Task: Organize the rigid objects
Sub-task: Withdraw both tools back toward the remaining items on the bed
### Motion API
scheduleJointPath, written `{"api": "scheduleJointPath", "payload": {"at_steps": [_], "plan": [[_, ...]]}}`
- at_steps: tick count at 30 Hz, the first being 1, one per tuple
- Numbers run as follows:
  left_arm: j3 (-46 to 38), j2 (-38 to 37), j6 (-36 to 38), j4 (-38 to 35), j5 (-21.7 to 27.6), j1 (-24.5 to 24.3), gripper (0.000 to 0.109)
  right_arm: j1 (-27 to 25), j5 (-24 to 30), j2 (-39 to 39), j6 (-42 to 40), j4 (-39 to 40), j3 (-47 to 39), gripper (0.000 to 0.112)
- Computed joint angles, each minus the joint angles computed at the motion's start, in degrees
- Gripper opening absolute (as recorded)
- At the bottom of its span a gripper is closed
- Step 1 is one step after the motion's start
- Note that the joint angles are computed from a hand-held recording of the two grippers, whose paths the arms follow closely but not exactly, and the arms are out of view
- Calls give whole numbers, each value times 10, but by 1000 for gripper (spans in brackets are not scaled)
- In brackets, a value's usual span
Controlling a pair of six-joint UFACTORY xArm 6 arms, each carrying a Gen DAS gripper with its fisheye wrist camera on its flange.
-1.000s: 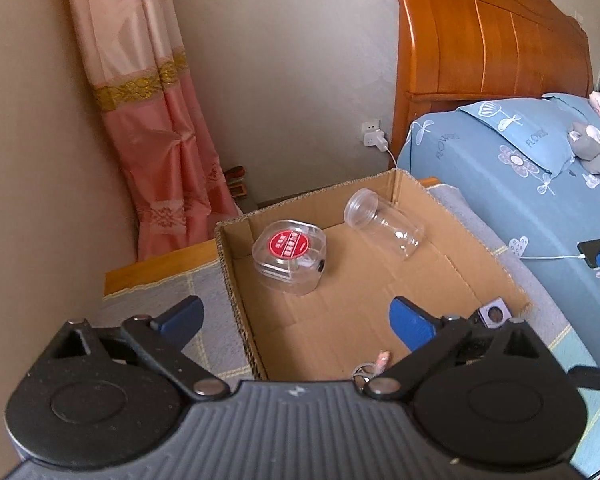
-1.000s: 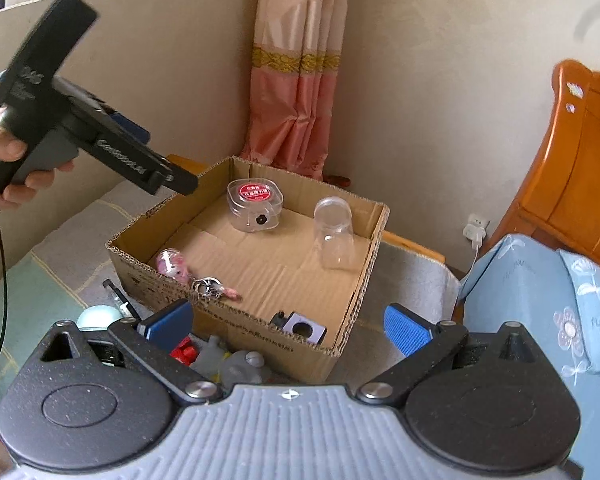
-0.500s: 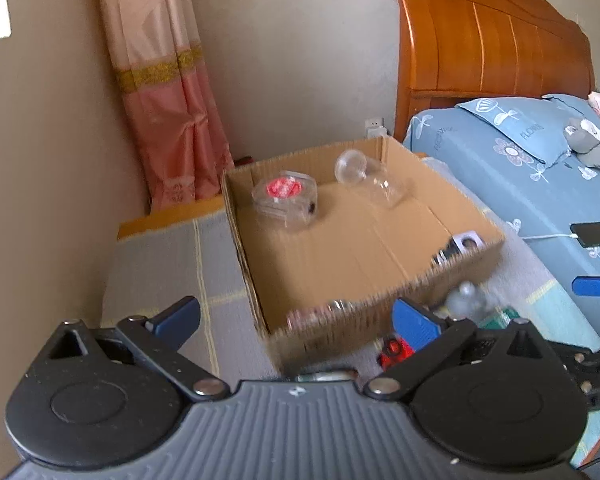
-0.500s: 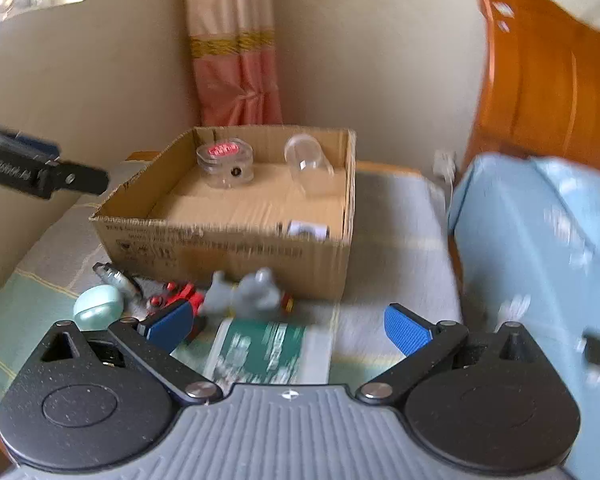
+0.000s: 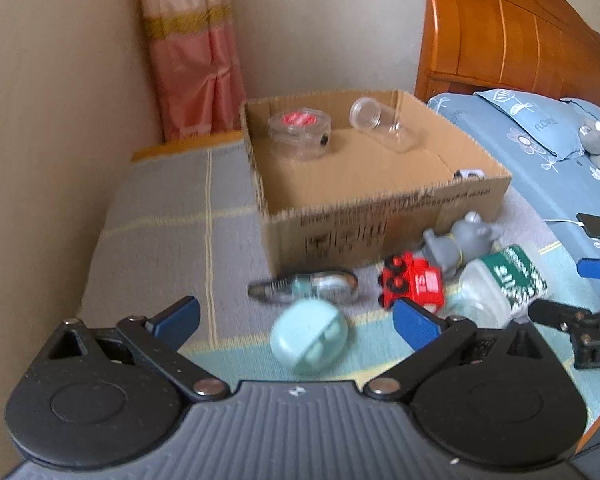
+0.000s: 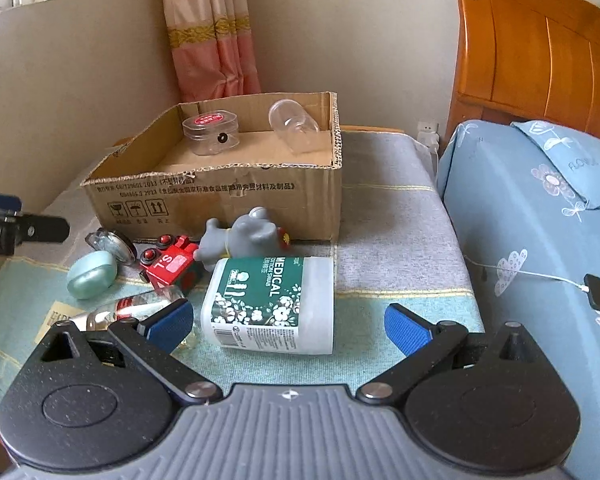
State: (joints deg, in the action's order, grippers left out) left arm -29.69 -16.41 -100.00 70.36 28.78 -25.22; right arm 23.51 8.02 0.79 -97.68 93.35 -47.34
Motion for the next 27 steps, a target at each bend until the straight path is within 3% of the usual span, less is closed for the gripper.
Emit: {"api": "scheduleJointPath", "payload": {"at_steps": [9, 15, 18, 22, 27], "plan": [[15, 15, -62, 13, -12, 1, 102, 15, -10, 61, -18, 13, -43, 103], [7, 33, -69, 27, -19, 7, 102, 29, -44, 96, -5, 10, -69, 103], [0, 47, -70, 33, -23, 12, 102, 37, -98, 115, -29, 42, -88, 103], [-13, 75, -86, 43, -43, 30, 102, 23, -87, 123, 73, -61, -70, 103], [-36, 118, -115, 55, -74, 60, 102, 15, -69, 127, -21, 32, -83, 103]]}}
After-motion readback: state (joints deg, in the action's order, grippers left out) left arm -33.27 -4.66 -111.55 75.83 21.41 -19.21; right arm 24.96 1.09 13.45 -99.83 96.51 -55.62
